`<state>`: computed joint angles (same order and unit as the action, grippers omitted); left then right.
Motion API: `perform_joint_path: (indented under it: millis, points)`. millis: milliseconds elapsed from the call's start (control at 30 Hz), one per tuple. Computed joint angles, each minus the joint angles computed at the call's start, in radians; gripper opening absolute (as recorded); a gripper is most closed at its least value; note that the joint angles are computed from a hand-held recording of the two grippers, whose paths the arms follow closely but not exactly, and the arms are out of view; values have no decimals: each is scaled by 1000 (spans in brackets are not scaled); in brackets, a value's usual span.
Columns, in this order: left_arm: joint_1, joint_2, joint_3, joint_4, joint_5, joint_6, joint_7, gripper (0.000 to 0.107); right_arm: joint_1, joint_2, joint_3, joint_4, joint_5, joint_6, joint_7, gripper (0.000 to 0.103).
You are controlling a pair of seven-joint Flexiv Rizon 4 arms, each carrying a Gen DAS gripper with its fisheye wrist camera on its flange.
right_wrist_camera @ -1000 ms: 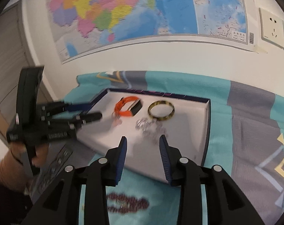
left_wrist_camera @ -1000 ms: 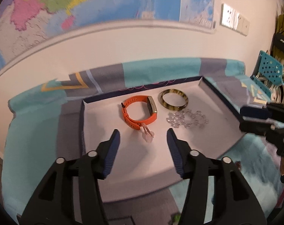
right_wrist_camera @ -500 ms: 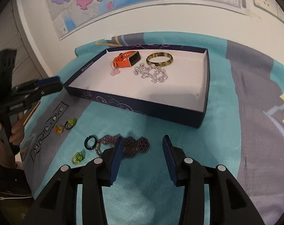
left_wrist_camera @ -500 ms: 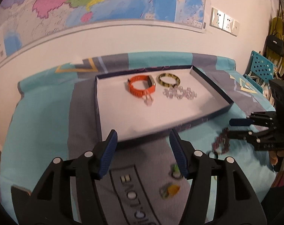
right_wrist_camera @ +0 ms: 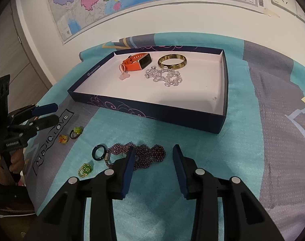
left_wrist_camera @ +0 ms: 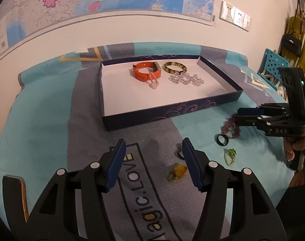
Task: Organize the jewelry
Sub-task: 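Move both tools back over the remaining jewelry, then grasp the dark red beaded necklace with the right tool and lift it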
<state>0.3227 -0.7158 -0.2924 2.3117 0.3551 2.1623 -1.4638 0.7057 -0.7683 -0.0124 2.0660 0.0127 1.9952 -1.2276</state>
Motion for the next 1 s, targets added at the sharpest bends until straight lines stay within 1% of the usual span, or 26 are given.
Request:
perform_joint_path:
  millis: [133, 200, 267, 333, 433, 633, 767, 867, 900, 933, 1000]
  points:
    - [-21, -5, 7, -1, 3, -3, 17, 57, 17, -1, -16, -3, 16, -3, 2, 28]
    - [-35, -8, 12, -2, -3, -4, 25, 57, 28, -1, -26, -3, 21, -8, -1, 21]
    - [-39, -9, 11, -1, -4, -6, 29, 57, 41, -1, -37, -2, 28, -9, -4, 20]
    - [-39, -14, 5, -2, -3, -10, 34, 57, 44, -1, -39, -2, 30, -10, -5, 12]
    - [-40, -17, 2, -1, -5, -11, 38, 57, 43, -2, -38, -3, 30, -8, -8, 8]
    - [-45, -16, -1, 3, -5, -5, 46, 57, 31, 0, -20, 3, 34, 14, -7, 6]
    - [-32, -17, -22, 4, 20, -7, 55, 56, -14, 6, 26, 13, 19, 50, -2, 6]
    - [-31, -19, -44, -3, 44, -22, 74, 53, -29, 13, 46, 18, 10, 70, -3, 6]
    - [-33, -20, -50, -5, 45, -30, 81, 49, -33, 16, 52, 20, 7, 79, -5, 6]
    - [-47, -19, -50, -11, 40, -44, 92, 46, -39, 17, 59, 21, 3, 86, -6, 6]
    - [-71, -24, -49, -20, 28, -56, 110, 46, -42, 22, 66, 24, 1, 98, -9, 6]
